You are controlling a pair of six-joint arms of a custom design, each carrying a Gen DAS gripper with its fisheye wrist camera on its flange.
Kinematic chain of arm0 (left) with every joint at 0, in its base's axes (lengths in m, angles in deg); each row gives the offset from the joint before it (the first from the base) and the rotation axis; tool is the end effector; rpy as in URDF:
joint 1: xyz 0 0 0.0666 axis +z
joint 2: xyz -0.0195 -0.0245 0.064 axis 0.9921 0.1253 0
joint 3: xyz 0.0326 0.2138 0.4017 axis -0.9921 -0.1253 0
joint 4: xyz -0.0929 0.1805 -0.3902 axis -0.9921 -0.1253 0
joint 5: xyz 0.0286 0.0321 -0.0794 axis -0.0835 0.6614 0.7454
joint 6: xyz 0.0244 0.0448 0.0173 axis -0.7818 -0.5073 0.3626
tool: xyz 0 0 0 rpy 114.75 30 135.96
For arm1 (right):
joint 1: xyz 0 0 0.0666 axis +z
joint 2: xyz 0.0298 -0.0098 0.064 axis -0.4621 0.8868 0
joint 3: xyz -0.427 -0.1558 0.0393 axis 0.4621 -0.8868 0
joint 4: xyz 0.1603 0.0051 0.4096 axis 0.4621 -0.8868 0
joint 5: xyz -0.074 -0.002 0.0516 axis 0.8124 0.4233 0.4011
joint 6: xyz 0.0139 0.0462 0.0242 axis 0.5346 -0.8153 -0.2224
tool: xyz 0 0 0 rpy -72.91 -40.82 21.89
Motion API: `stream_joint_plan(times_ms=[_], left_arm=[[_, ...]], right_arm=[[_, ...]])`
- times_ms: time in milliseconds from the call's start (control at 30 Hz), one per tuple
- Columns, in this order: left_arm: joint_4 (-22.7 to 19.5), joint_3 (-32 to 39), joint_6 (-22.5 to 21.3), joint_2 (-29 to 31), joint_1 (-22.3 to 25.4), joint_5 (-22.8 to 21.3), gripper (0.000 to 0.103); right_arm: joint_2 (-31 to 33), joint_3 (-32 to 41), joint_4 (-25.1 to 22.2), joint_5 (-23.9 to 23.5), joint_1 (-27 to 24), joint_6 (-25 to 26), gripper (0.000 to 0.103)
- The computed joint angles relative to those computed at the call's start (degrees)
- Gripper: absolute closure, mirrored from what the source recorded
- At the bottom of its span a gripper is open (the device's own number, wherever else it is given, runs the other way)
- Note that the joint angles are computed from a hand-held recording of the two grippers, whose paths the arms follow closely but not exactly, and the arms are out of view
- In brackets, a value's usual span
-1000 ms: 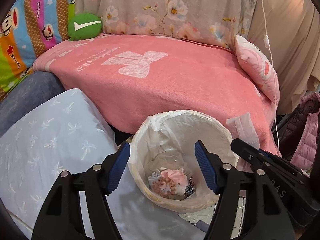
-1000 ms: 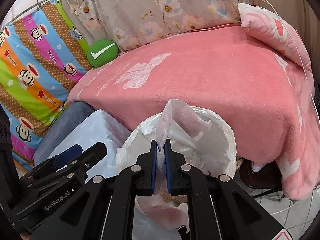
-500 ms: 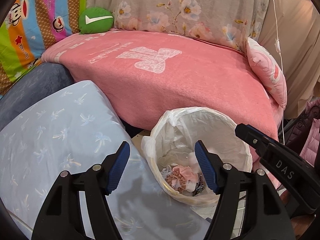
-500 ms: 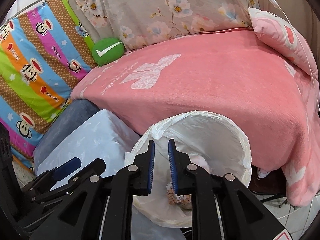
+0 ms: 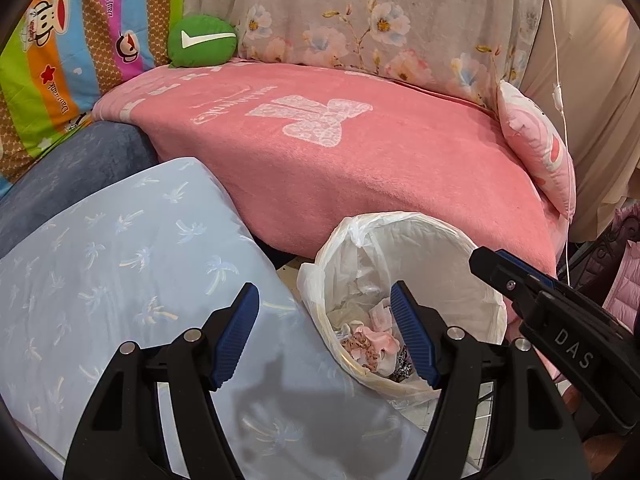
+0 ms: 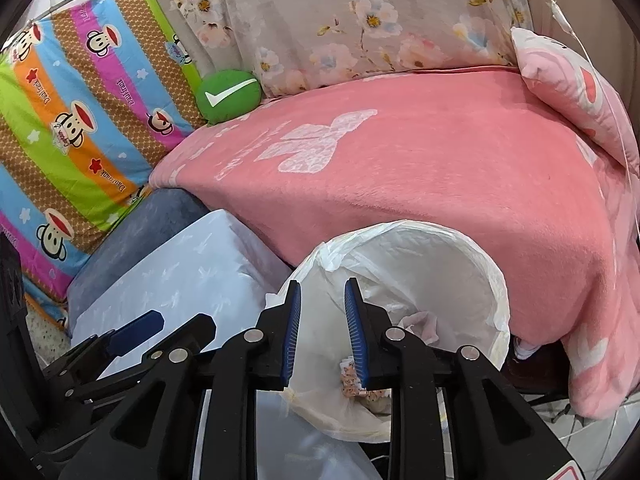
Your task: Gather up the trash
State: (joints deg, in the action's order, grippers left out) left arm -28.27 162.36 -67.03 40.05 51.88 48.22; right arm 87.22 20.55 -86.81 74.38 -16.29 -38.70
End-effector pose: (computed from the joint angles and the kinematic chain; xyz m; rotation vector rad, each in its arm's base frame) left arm 0.5439 -0.3199 0.5432 0.1768 2.3368 -0.2499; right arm 0.5458 0.1089 0.5418 0.1778 2.2799 0.3262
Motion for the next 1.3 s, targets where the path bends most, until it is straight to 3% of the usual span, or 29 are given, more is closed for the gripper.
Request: stream_joint_plan(times_ms=[667,1033,1300], left_arm=[[0.4,-6.6,0.5,-5.4,-0.7,-5.8,0.027],[-0.3,-9.3,0.8,-7.6,-1.4,-11.3,0.021],[-0.3,-10.4,1.2,-8.4,-1.7,-12.9,0.015]], right_arm=[[-5.5,-4.5,-2.5,6.0,3.7,6.1,0.062],[-7.2,-6.1,-3.6,8.4,5.1,7.6,0.041],[-7.7,-6.7,-4.4,9.0,5.4,8.0,0.033]])
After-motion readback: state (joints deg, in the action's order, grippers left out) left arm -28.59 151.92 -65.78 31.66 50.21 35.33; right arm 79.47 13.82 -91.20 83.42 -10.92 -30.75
